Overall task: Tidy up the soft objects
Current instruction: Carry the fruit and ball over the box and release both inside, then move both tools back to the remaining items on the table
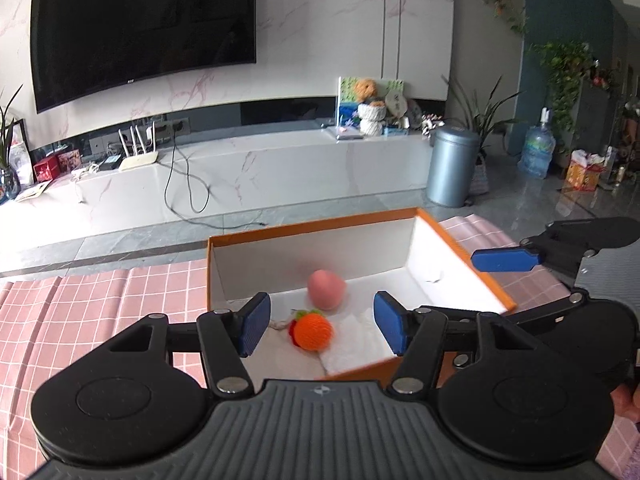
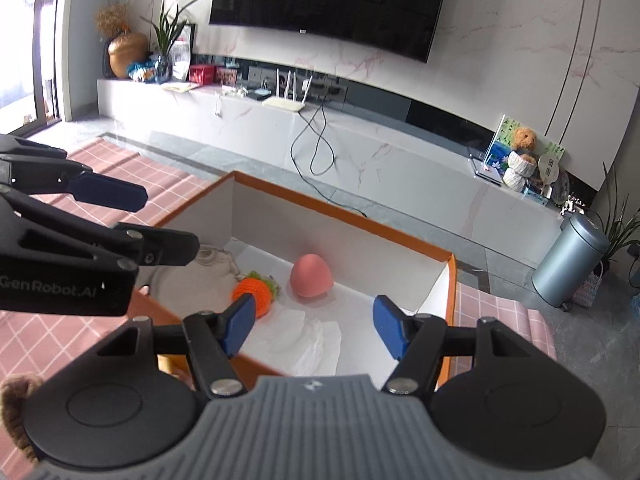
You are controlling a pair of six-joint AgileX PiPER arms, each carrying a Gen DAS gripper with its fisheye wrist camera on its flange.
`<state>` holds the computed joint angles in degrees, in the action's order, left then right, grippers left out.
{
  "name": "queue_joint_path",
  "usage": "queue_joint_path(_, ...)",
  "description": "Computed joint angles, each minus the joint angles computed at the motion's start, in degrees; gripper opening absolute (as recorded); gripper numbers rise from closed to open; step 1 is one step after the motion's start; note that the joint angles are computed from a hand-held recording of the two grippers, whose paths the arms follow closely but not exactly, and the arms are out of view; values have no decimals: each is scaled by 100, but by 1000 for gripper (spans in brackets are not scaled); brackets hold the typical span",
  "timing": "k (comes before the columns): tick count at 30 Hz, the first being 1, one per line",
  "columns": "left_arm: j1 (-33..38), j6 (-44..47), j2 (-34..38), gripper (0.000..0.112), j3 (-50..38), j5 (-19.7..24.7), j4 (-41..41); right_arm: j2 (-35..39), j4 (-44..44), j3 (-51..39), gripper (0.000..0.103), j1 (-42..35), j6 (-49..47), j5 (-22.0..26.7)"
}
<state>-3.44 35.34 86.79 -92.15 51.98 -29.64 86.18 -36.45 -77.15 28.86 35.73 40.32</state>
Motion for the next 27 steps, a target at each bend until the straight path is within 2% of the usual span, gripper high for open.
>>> queue_joint_path(3, 298, 523, -606, 71, 705, -20, -666, -660, -753, 756, 66, 463, 1050, 25)
queue_joint_path(6, 674, 1039, -1162, 71, 1411, 76, -1268, -1159, -1420, 1338, 66, 980, 2137, 284)
queue_joint_path(10, 1199, 1602, -1782, 71, 2313, 138, -1684, -1676, -2056, 2056, 66, 1809, 3441, 899)
queue_joint_path(16, 2051, 2267, -2313, 71, 3349, 433, -2064, -1906, -2519, 2835, 66, 2923, 5149, 1841)
queue_joint_path(21, 2293, 2667, -2637, 71, 4024, 574, -1945, -1841, -2477, 3339, 66, 3486, 6086, 2006)
queue_joint_path(24, 2058, 2825, -2885, 71, 4464, 188, -1698, -1634, -2588, 3536, 66, 3760, 6477, 1965)
queue_joint_path(27, 1588, 2951, -3025, 74, 4773, -367, -1409, -1390, -2594, 3625, 62, 3693, 6511, 1594)
